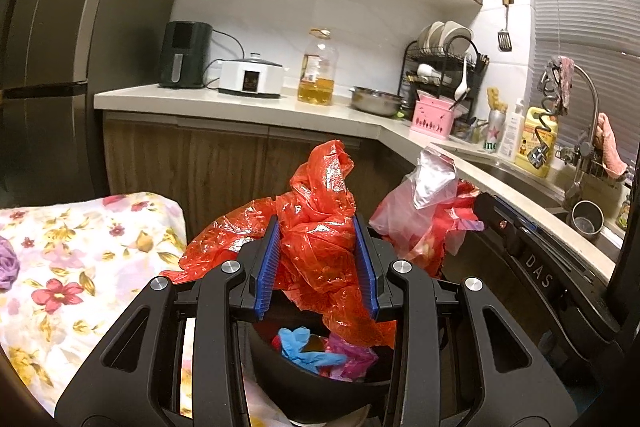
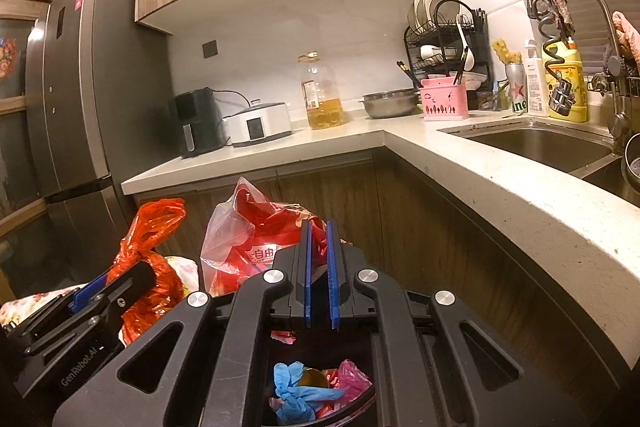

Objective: Collect trash
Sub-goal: 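Open the left tool over the bin while the right tool releases the red-white bag, then move both open tools back over the table toward the red paper cup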

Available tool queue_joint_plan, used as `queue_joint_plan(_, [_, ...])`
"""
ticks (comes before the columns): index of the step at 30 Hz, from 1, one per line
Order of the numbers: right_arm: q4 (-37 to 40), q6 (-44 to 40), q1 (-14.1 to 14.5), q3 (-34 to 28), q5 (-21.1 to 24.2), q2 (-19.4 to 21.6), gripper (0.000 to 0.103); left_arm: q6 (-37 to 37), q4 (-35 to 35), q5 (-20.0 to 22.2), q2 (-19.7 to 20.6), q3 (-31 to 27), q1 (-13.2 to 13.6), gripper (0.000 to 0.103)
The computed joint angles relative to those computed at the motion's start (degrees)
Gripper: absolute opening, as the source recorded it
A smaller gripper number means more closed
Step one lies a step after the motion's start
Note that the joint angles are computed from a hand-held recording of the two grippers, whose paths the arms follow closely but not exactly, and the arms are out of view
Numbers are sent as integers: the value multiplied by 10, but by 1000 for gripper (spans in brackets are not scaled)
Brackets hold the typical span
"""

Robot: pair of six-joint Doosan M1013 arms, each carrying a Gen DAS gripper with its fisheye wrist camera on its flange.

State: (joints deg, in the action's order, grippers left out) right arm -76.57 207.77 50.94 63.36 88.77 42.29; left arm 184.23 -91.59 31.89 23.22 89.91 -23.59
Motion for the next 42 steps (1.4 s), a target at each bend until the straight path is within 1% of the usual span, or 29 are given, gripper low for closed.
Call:
queue_joint_plan(10, [1,6,-7,11,-21,-3,10,-22,34,16,15,-15,-4,35])
queue_joint_plan(12, [-2,7,-8,14,-30,-4,12,-23,37,19,17,-16,-5,38])
queue_joint_plan(14, [-8,16,-9,24,-42,-9,17,-32,46,21,20,-19,-5,39])
queue_joint_plan(16, [-6,18,-11,27,-46,-10,19,-38,54,21,22,-22,-5,41])
queue_joint_plan(17, [-4,21,-11,29,-47,-11,20,-42,58,22,24,-23,-5,44])
queue_joint_plan(19, [0,27,-11,32,-48,-13,24,-43,58,22,25,-24,-5,51])
queue_joint_plan(21, [5,30,-11,33,-44,-13,26,-44,57,21,25,-23,-5,61])
queue_joint_plan(23, [10,30,-11,33,-43,-13,28,-43,59,21,26,-23,-4,62])
queue_joint_plan(25, [13,26,-10,31,-39,-12,36,-43,61,14,25,-21,-4,64])
queue_joint_plan(27, [13,21,-9,28,-35,-10,40,-48,58,12,24,-18,-1,69])
queue_joint_plan(29, [14,19,-7,26,-31,-8,47,-50,54,6,22,-15,2,73])
queue_joint_plan(30, [14,17,-6,24,-29,-7,52,-52,54,0,20,-12,3,75])
queue_joint_plan(32, [15,12,-3,20,-25,-5,55,-48,48,-18,16,-6,5,78])
queue_joint_plan(33, [14,10,-2,18,-24,-4,59,-43,42,-27,13,-2,6,80])
queue_joint_plan(34, [14,8,-2,17,-24,-3,63,-41,40,-40,9,2,7,82])
queue_joint_plan(35, [13,5,0,14,-23,-1,65,-36,35,-52,6,6,8,85])
queue_joint_plan(36, [12,4,1,13,-22,0,68,-28,28,-73,1,12,8,87])
queue_joint_plan(39, [10,-3,6,3,-17,6,76,-4,10,-113,-10,27,10,91])
queue_joint_plan(42, [10,-7,10,-6,-17,11,82,-3,6,-133,-19,37,16,93])
